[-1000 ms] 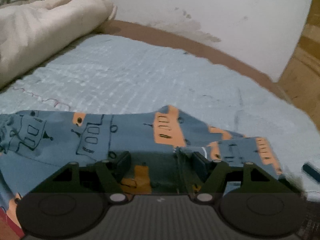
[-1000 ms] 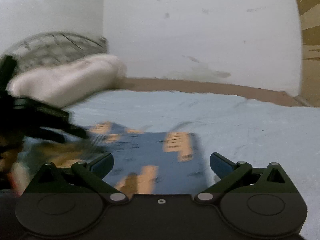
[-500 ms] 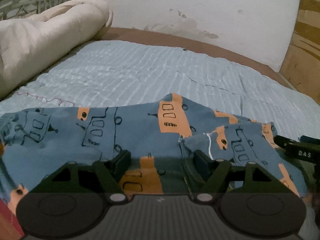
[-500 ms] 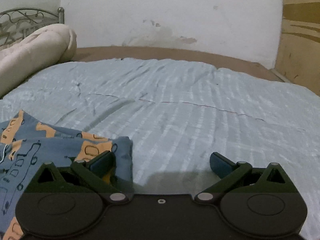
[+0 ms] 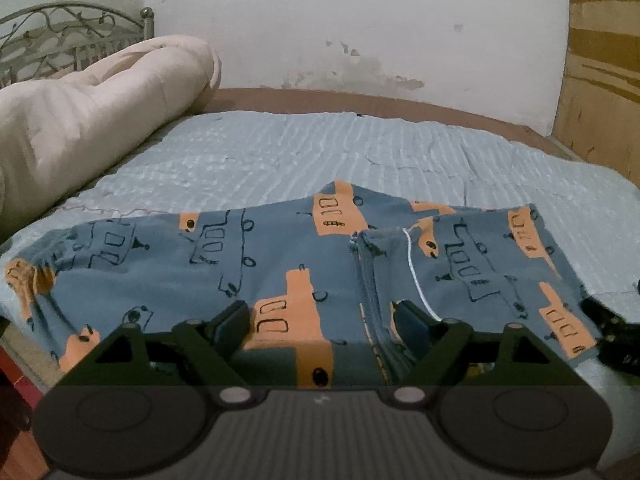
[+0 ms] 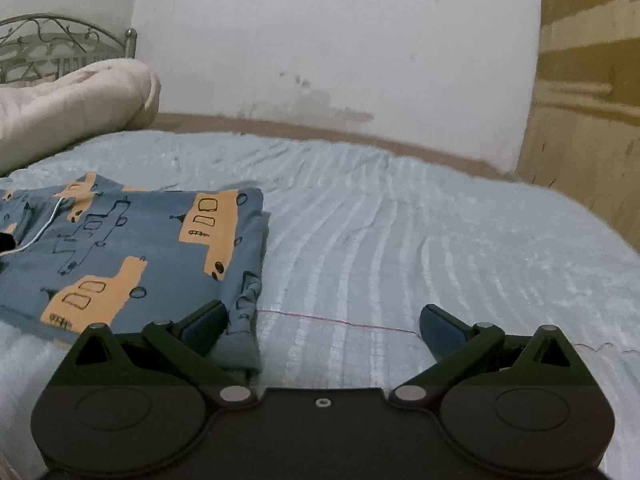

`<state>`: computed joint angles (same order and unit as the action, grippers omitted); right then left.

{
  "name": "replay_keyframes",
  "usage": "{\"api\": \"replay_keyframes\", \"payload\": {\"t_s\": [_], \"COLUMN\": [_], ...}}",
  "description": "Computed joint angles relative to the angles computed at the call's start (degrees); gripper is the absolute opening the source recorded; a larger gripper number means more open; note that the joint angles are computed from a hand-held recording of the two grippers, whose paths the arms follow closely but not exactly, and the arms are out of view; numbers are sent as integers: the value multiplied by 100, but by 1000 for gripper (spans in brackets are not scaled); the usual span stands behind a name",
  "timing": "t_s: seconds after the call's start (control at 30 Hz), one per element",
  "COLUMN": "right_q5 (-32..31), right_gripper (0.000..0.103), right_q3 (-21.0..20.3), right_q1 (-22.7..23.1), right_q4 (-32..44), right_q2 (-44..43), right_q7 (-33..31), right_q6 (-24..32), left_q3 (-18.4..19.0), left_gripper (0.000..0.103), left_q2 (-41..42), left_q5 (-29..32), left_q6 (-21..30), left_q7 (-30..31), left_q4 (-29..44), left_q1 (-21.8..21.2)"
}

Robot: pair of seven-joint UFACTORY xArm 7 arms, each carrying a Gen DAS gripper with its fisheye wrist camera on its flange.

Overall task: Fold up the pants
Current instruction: 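Grasp the pants leg end with the left gripper and lift it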

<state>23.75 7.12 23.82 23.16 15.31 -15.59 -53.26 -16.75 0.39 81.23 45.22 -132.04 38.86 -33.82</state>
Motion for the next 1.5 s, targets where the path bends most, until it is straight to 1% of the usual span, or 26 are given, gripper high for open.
{"api": "replay_keyframes", "payload": {"t_s": [0.07,0.17,0.23,0.3,0.37,0.47,0.53,0.57,0.63,0.67,0.7,0.73,0.8,0.83,0.9,0.93,1.0,1.07,1.13,1.17,1.2,1.27,1.3,1.37,1.43,1.5], "right_q5": [207,373,277,-118,-664,-1373,-1517,-1434,-961,-682,-296,-149,-431,-560,-837,-1008,-1487,-1689,-1931,-2171,-2203,-2047,-1939,-1924,-1952,-1972], "right_gripper": [102,102,102,102,102,102,102,102,102,102,102,102,102,102,102,102,102,102,102,102,102,102,102,102,102,102], "right_q3": [1,43,133,197,233,300,334,321,230,121,-115,-187,19,84,198,271,357,336,335,352,340,304,297,284,281,284], "right_q1": [128,202,176,94,25,30,199,333,764,1001,1363,1486,1210,1106,889,753,402,249,101,-25,-27,100,174,183,165,153], "right_q4": [33,-40,-217,-275,-92,544,1084,1332,1771,2021,2236,2308,2170,2094,1766,1537,1071,841,791,753,736,771,745,714,705,721], "right_q2": [121,12,-111,-235,-370,-267,-50,77,332,459,629,745,782,737,619,514,274,214,271,329,345,342,355,397,423,444], "right_q7": [-181,-245,142,526,606,533,264,86,-416,-762,-1133,-1263,-942,-776,-368,-88,527,787,1023,1247,1283,1140,1070,1053,1074,1093], "right_q6": [-225,-330,-714,-881,-458,403,922,1115,1459,1830,2031,1993,1686,1612,1049,755,405,389,664,548,450,517,436,311,261,257], "left_q3": [-31,-165,-265,-366,-515,-750,-872,-935,-1017,-1061,-1102,-1142,-1196,-1220,-1265,-1293,-1299,-1289,-1201,-1208,-1231,-1265,-1254,-1160,-1167,-1128], "left_gripper": [90,90,92,96,101,102,102,102,102,102,102,102,102,102,102,102,102,98,94,92,91,82,79,63,54,52], "left_q2": [-162,-464,-853,-1251,-1614,-2092,-2364,-2502,-2754,-2892,-2979,-3059,-3243,-3317,-3488,-3558,-3662,-3721,-3777,-3807,-3792,-3697,-3605,-3470,-3342,-3184], "left_q5": [39,-49,-168,-330,-630,-1172,-1552,-1730,-2025,-2169,-2279,-2372,-2434,-2383,-2276,-2182,-1914,-1425,-1046,-946,-863,-681,-655,-462,-125,-151], "left_q6": [-57,5,-16,-13,200,591,771,843,886,914,930,945,875,792,634,549,282,-146,-544,-651,-714,-775,-770,-910,-950,-736], "left_q7": [-147,-288,-576,-707,-572,-292,-165,-173,-148,-164,-185,-248,-437,-573,-780,-911,-1185,-1662,-2150,-2369,-2549,-2803,-2870,-3254,-3861,-3903], "left_q4": [-137,-376,-628,-862,-1043,-1290,-1471,-1591,-1811,-1942,-2032,-2125,-2348,-2459,-2673,-2767,-2910,-3045,-3154,-3210,-3225,-3205,-3162,-3139,-3115,-3040], "left_q1": [-22,-96,-130,-115,-88,-42,3,24,74,99,150,212,347,440,580,665,856,1132,1339,1376,1413,1470,1477,1530,1537,1400]}}
